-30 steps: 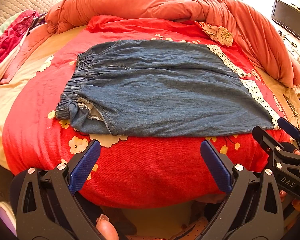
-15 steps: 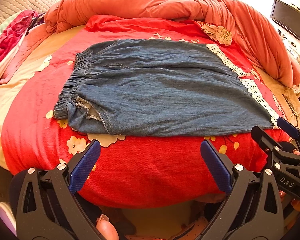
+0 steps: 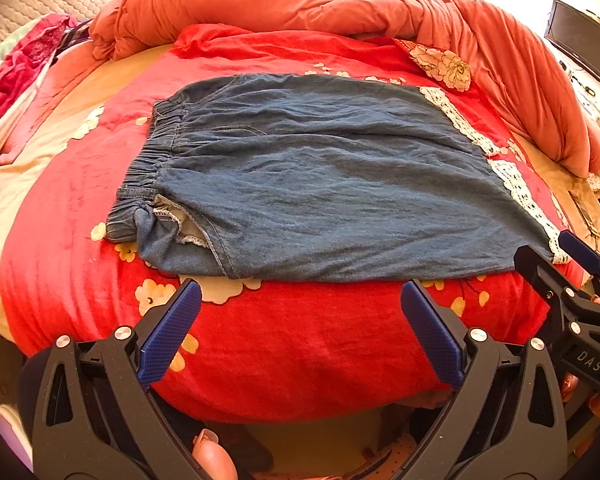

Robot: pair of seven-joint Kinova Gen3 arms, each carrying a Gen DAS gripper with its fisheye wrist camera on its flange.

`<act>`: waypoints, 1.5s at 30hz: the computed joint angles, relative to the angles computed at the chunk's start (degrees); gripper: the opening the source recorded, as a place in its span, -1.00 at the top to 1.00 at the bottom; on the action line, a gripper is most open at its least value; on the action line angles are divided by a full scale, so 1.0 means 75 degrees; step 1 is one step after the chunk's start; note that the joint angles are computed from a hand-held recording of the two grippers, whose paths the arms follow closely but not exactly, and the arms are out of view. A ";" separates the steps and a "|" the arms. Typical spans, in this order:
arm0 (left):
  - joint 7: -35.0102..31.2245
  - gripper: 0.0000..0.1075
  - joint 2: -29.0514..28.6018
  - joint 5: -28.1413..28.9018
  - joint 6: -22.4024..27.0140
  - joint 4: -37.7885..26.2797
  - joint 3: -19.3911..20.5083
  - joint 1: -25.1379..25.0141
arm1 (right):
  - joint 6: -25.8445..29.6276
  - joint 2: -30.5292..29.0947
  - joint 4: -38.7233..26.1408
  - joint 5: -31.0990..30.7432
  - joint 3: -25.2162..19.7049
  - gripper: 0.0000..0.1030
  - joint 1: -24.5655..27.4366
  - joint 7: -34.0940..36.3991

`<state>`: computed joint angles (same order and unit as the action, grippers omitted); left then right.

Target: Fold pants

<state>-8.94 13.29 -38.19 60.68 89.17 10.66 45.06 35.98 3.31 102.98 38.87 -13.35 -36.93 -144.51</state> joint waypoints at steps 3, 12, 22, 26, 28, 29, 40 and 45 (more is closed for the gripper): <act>-0.0107 -0.74 -0.0048 0.0071 -0.0167 0.0072 -0.0015 -0.0122 | -0.0050 0.0094 -0.0091 -0.0006 0.0051 -0.92 0.0030 0.0068; -0.0667 -0.74 -0.0141 0.0322 -0.0352 -0.0015 -0.0129 -0.0584 | -0.0476 0.0410 -0.0679 -0.0558 0.0332 -0.92 0.0220 0.0964; -0.1007 -0.74 -0.0201 0.0263 -0.0321 -0.0206 -0.0449 -0.1327 | -0.0287 0.1303 -0.2140 -0.1290 0.0727 -0.92 0.0101 0.2396; -0.1241 -0.74 -0.0167 0.0429 -0.0385 -0.0193 -0.0520 -0.1664 | -0.0301 0.1712 -0.2686 -0.1734 0.0828 -0.92 0.0122 0.3135; -0.1350 -0.74 -0.0119 0.0507 -0.0384 -0.0232 -0.0568 -0.1802 | -0.0317 0.1905 -0.2944 -0.1959 0.0861 -0.92 0.0147 0.3530; -0.1419 -0.74 -0.0075 0.0551 -0.0364 -0.0288 -0.0596 -0.1872 | -0.0317 0.2032 -0.3119 -0.2135 0.0839 -0.92 0.0199 0.3792; -0.2844 -0.74 0.0564 0.1117 -0.0790 -0.1308 -0.0991 -0.2752 | 0.0192 0.3099 -0.4764 -0.3845 0.0765 -0.92 0.0512 0.5879; -0.3589 -0.74 0.0855 0.1557 -0.0952 -0.1344 -0.1189 -0.3064 | 0.0747 0.3693 -0.5742 -0.4213 0.0836 -0.92 0.0501 0.6542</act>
<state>-35.86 19.70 -26.51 53.54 79.08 1.74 22.08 41.58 31.01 59.91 7.27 -7.08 -33.17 -95.45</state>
